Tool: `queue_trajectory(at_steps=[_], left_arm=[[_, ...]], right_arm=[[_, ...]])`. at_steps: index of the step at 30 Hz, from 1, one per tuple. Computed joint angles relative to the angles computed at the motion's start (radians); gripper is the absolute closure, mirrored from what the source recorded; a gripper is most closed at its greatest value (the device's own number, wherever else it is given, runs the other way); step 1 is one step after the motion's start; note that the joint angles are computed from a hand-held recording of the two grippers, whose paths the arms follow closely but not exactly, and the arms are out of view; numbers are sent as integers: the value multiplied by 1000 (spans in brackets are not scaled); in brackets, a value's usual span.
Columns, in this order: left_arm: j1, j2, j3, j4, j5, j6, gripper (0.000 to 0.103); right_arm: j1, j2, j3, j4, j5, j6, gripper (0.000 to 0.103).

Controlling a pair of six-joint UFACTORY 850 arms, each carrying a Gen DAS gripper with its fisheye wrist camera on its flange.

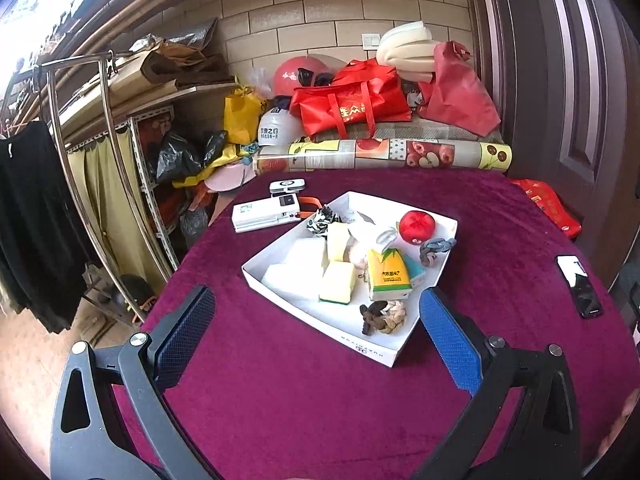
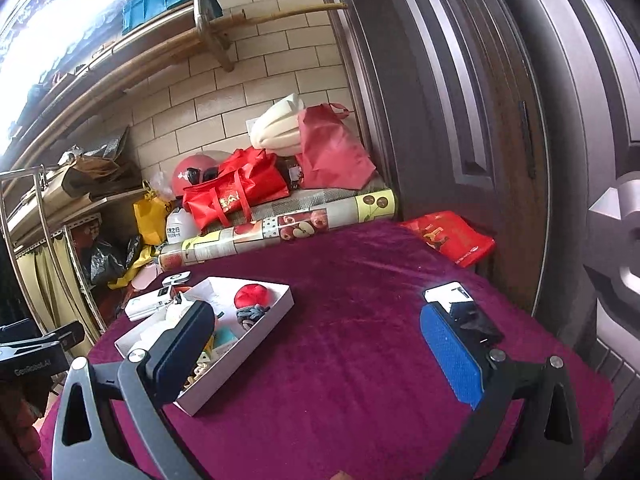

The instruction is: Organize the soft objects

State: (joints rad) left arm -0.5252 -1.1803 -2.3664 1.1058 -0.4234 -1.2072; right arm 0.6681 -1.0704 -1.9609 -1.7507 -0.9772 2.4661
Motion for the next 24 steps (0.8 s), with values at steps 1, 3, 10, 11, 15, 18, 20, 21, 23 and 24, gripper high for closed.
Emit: queue_trajectory(at_steps=[1, 3, 10, 11, 15, 18, 20, 21, 23, 24], left_arm=[[0, 0, 0, 1, 1, 0, 0], [-1, 0, 0, 4, -1, -2, 0], [1, -13, -17, -26, 4, 39, 0], [1, -17, -24, -36, 2, 51, 0], [-1, -26, -39, -54, -4, 71, 0], [0, -25, -38, -55, -1, 72, 0], [0, -27, -41, -63, -3, 81, 0], [1, -29, -46, -76, -3, 95, 0], [1, -39, -63, -101, -9, 125, 0], [1, -45, -73, -119, -13, 145, 0]], right_arm=[[-2, -2, -4, 3, 4, -3, 0], [-4, -3, -7, 9, 12, -6, 0], [-7, -11, -23, 38, 31, -30, 0], [-8, -14, -31, 49, 40, -44, 0], [-10, -30, -63, 87, 66, -91, 0], [-12, -36, -73, 99, 76, -104, 0], [-13, -39, -80, 110, 78, -115, 0], [-14, -42, -86, 120, 78, -124, 0], [-15, -52, -107, 154, 80, -160, 0], [-17, -59, -122, 176, 83, -183, 0]])
